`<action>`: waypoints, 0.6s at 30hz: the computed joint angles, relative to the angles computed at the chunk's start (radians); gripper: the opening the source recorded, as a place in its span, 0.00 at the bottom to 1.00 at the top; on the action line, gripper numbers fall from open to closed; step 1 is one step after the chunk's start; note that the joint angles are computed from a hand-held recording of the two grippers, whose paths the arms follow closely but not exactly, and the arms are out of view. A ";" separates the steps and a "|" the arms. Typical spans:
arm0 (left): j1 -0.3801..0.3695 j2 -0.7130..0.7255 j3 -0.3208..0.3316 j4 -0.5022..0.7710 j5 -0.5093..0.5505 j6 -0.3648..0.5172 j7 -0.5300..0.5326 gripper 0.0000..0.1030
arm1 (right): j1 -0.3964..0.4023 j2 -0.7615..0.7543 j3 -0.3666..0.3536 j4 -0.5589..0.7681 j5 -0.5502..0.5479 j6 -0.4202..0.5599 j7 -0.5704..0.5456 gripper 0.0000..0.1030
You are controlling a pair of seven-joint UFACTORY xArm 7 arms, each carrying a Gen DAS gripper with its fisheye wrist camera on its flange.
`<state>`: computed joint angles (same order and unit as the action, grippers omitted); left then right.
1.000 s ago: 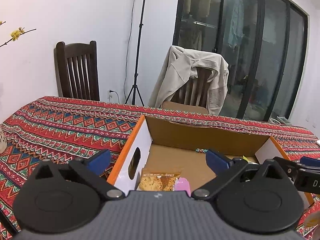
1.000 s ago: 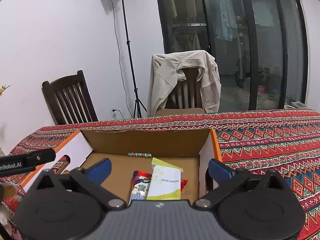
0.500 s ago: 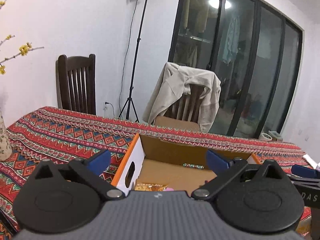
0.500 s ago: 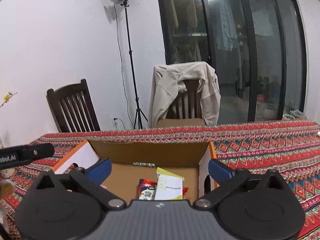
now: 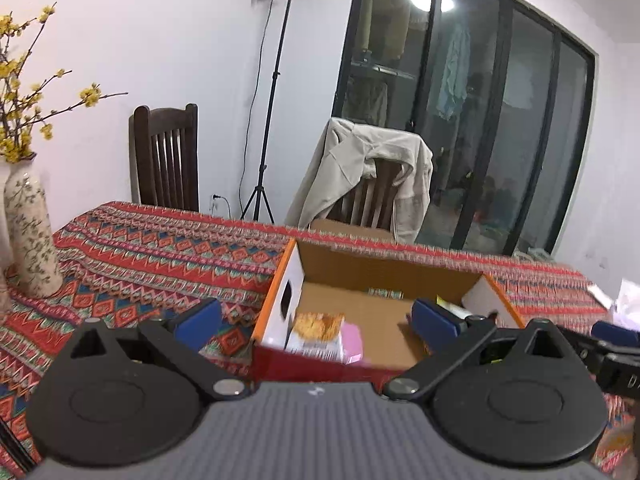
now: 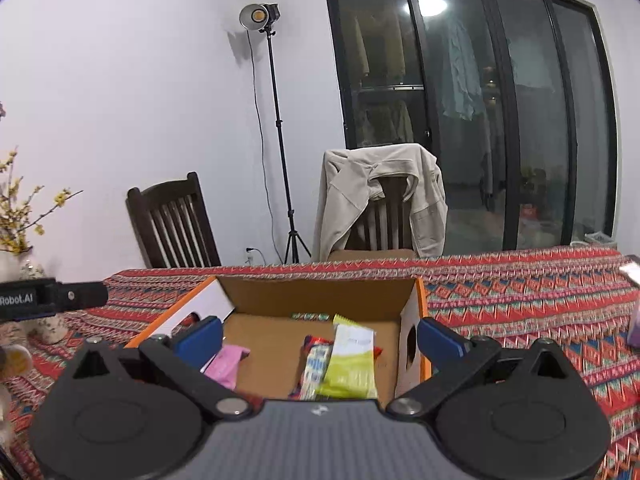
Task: Organize snacks
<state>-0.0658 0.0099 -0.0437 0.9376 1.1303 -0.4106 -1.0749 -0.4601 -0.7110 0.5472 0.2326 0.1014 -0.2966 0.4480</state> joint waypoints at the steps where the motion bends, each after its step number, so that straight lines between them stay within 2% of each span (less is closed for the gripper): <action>1: 0.006 -0.007 0.006 -0.018 0.010 -0.014 0.006 1.00 | 0.019 -0.024 -0.006 -0.018 0.005 0.015 0.007 1.00; 5: 0.020 -0.035 0.035 -0.080 0.065 -0.049 -0.008 1.00 | 0.074 -0.111 -0.010 -0.080 -0.005 0.069 0.053 1.00; 11: 0.042 -0.076 0.070 -0.181 0.089 -0.064 0.019 1.00 | 0.239 -0.222 -0.130 -0.183 -0.059 0.130 0.112 1.00; 18: 0.070 -0.106 0.104 -0.257 0.178 -0.081 0.000 1.00 | 0.352 -0.399 -0.101 -0.259 -0.121 0.349 0.229 1.00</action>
<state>0.0040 -0.0962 0.0603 0.6806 1.3081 -0.4914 -1.0746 -0.1078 -1.1102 0.4462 -0.0265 -0.0200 0.0522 0.6773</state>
